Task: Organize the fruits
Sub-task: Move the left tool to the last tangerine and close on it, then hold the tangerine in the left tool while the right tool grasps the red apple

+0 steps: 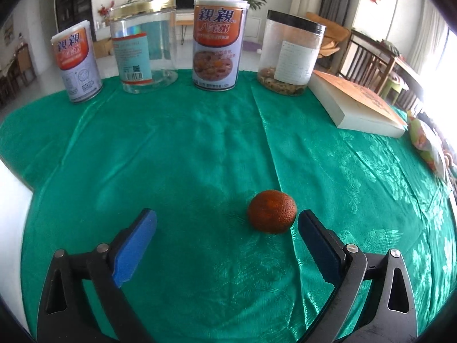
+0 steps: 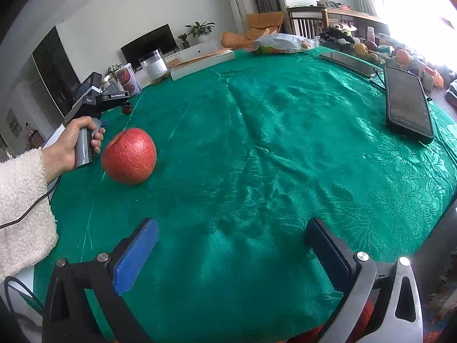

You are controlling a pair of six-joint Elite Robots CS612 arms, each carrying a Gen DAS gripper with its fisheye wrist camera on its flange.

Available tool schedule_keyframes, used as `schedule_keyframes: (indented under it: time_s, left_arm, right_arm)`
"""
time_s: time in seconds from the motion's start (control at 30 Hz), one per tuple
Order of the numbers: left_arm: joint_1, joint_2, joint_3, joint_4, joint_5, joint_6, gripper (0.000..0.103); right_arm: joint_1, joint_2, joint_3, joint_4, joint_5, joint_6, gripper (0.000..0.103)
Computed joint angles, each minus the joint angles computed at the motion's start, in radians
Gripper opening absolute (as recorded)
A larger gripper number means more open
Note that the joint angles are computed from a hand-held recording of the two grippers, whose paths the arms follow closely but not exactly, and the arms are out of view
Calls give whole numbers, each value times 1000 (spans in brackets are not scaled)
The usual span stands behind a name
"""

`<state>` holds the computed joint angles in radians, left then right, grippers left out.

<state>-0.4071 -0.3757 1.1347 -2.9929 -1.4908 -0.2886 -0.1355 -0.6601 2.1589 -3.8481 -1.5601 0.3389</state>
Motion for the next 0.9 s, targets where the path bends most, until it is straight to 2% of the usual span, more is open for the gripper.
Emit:
schedule_keyframes:
  time_s: [0.03, 0.1, 0.17, 0.2, 0.27, 0.37, 0.53, 0.9]
  left_arm:
    - [1, 1, 2, -16, -2, 4, 92]
    - [1, 6, -2, -38, -21, 36, 74]
    - [-1, 10, -12, -27, -31, 90, 65]
    - [-1, 10, -13, -31, -43, 112, 51]
    - [2, 11, -14, -43, -83, 151, 31]
    - [-5, 1, 12, -80, -66, 204, 30]
    - [-11, -40, 103, -138, -31, 220, 30]
    - [-19, -223, 478, -317, -51, 160, 30]
  right_arm:
    - [0, 1, 0, -1, 1, 1, 103]
    - [0, 1, 0, -3, 1, 2, 103]
    - [-1, 2, 1, -7, 5, 2, 103]
    - [-2, 3, 2, -11, 7, 4, 103]
    - [-3, 3, 4, -15, 10, 7, 103]
    - [-2, 2, 4, -14, 9, 8, 103]
    - [-5, 4, 3, -18, 14, 18, 103]
    - [-10, 14, 16, -67, 27, 43, 103]
